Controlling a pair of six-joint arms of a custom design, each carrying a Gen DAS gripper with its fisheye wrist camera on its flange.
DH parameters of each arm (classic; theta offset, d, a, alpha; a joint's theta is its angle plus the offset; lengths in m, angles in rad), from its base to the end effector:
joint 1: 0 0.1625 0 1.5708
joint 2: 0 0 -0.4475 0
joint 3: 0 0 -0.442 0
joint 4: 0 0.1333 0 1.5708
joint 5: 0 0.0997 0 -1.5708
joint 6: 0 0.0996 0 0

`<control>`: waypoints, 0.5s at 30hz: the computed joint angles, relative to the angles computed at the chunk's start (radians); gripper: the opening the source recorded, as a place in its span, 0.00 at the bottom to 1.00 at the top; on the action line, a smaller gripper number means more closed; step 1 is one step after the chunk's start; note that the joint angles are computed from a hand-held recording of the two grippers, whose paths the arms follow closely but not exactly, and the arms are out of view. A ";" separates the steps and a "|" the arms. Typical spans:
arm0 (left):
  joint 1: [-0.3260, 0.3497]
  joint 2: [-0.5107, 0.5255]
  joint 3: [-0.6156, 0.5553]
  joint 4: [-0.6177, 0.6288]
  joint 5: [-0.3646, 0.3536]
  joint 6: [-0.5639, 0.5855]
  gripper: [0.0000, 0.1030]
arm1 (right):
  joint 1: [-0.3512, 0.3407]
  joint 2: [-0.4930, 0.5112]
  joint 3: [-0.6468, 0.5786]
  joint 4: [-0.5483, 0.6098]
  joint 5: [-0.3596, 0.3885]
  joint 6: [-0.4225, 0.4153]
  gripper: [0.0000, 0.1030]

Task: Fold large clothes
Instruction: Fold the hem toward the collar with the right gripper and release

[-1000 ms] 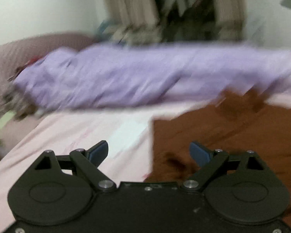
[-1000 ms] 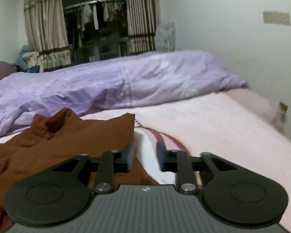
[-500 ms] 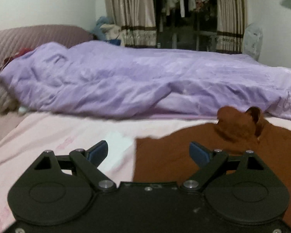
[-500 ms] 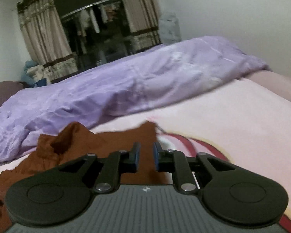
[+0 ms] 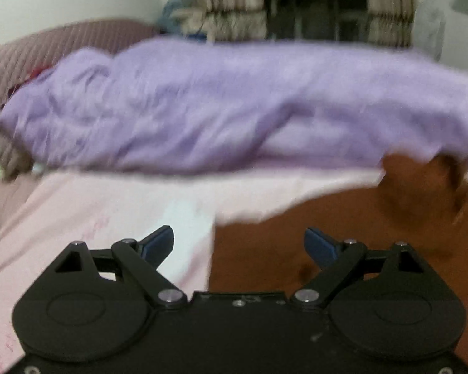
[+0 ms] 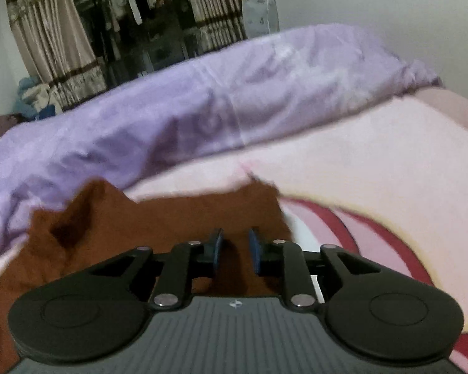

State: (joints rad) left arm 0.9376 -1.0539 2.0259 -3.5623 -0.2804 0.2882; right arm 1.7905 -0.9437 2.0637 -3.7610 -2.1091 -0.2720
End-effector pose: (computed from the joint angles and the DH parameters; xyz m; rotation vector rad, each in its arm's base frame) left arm -0.1385 -0.5756 0.2569 0.1167 1.8670 -1.1723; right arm 0.2062 -0.5462 0.1734 0.1923 -2.2898 1.3275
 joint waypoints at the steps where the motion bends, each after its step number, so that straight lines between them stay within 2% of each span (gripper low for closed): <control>1: -0.009 0.015 -0.018 -0.066 -0.026 0.049 0.90 | 0.008 -0.001 -0.009 0.002 0.031 0.007 0.29; 3: -0.005 0.031 -0.024 -0.135 -0.123 0.079 0.90 | 0.015 0.009 -0.016 -0.023 0.123 -0.005 0.35; 4: 0.005 0.044 -0.023 -0.133 -0.166 0.068 0.90 | 0.018 0.028 -0.024 -0.052 0.130 -0.026 0.36; 6: 0.031 0.078 -0.028 -0.073 -0.192 0.044 0.90 | 0.020 0.097 -0.061 -0.088 0.074 -0.089 0.36; 8: 0.073 0.129 -0.060 0.084 -0.151 -0.027 0.92 | -0.014 0.149 -0.102 -0.005 0.016 -0.083 0.34; 9: 0.069 0.131 -0.065 0.107 -0.141 -0.041 0.93 | -0.024 0.146 -0.100 0.001 0.036 -0.086 0.34; 12: 0.051 0.144 -0.072 0.057 -0.121 0.032 0.91 | -0.015 0.139 -0.103 0.017 0.025 -0.083 0.35; 15: 0.038 0.153 -0.066 0.057 -0.095 0.033 0.91 | -0.013 0.145 -0.105 0.005 0.017 -0.086 0.35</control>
State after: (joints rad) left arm 0.9758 -0.9009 1.9595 -3.5055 -0.3759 0.3213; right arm 1.7770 -0.7986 1.9582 -3.7562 -2.0916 -0.3577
